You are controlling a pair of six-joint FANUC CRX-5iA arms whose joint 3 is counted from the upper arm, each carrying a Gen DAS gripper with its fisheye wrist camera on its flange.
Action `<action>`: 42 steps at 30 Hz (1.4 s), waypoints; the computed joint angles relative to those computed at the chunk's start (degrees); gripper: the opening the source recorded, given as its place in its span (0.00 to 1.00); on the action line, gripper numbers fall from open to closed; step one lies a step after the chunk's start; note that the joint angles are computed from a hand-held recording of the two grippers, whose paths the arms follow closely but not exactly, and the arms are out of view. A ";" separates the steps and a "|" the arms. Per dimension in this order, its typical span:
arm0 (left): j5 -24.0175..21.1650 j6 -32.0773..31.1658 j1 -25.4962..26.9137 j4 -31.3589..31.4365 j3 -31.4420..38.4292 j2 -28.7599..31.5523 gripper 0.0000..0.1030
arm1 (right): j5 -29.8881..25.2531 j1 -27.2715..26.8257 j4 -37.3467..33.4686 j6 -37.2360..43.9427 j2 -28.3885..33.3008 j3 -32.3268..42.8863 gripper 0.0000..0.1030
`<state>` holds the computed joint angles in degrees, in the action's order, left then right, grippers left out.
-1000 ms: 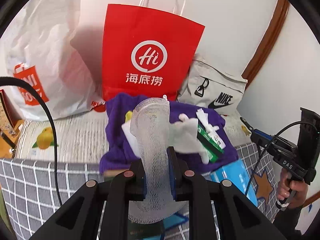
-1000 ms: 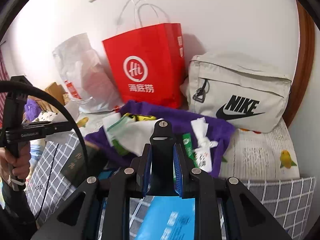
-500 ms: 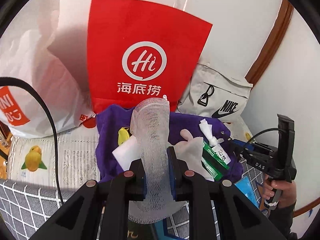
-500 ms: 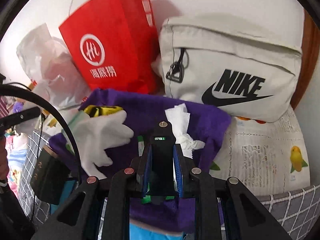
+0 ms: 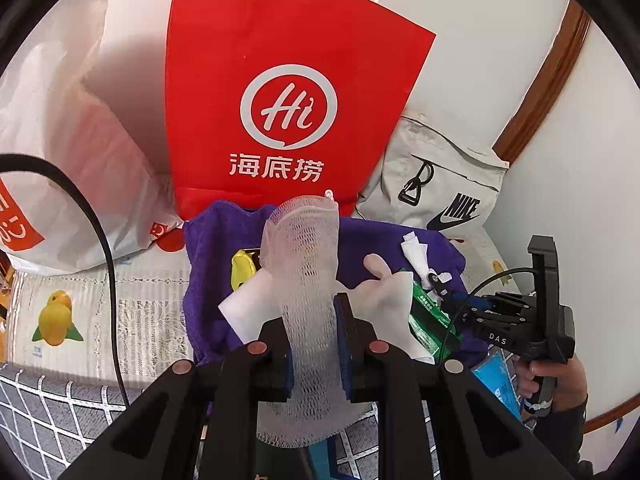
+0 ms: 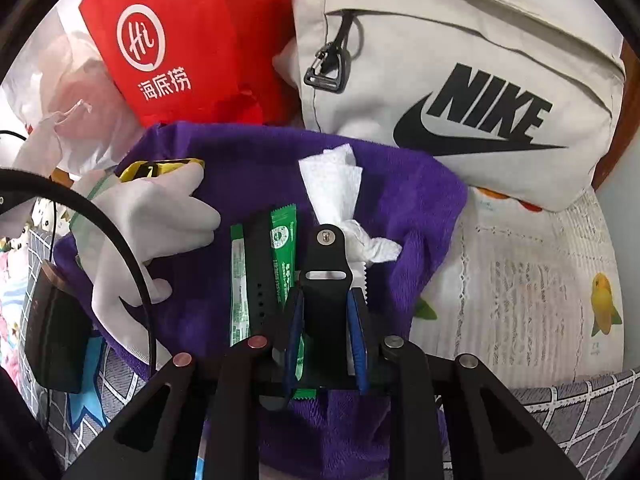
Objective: Organize soft objects
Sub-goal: 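Carry the white mesh sleeve with the left gripper over the purple towel, then lower the mesh sleeve onto the towel and open the left gripper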
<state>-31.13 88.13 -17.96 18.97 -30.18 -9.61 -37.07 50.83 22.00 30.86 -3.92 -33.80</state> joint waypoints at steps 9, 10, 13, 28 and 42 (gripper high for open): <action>-0.81 -0.74 -0.65 1.44 0.63 1.38 0.16 | -0.54 1.96 7.36 -6.21 -6.87 -1.74 0.41; -0.92 -1.24 -0.69 2.08 0.63 1.49 0.16 | -0.03 2.14 8.62 -7.12 -7.63 -1.89 0.41; -1.20 -2.81 -0.93 4.33 1.33 2.85 0.16 | 0.87 2.24 10.97 -8.53 -8.29 -1.32 0.41; -5.82 -6.96 -9.05 7.83 11.15 16.55 0.16 | 2.52 -1.16 9.71 -7.09 -9.75 -1.83 0.41; -8.61 1.15 -9.23 -0.32 16.67 21.06 0.22 | 2.96 -2.51 3.43 -1.20 -8.92 -0.13 0.41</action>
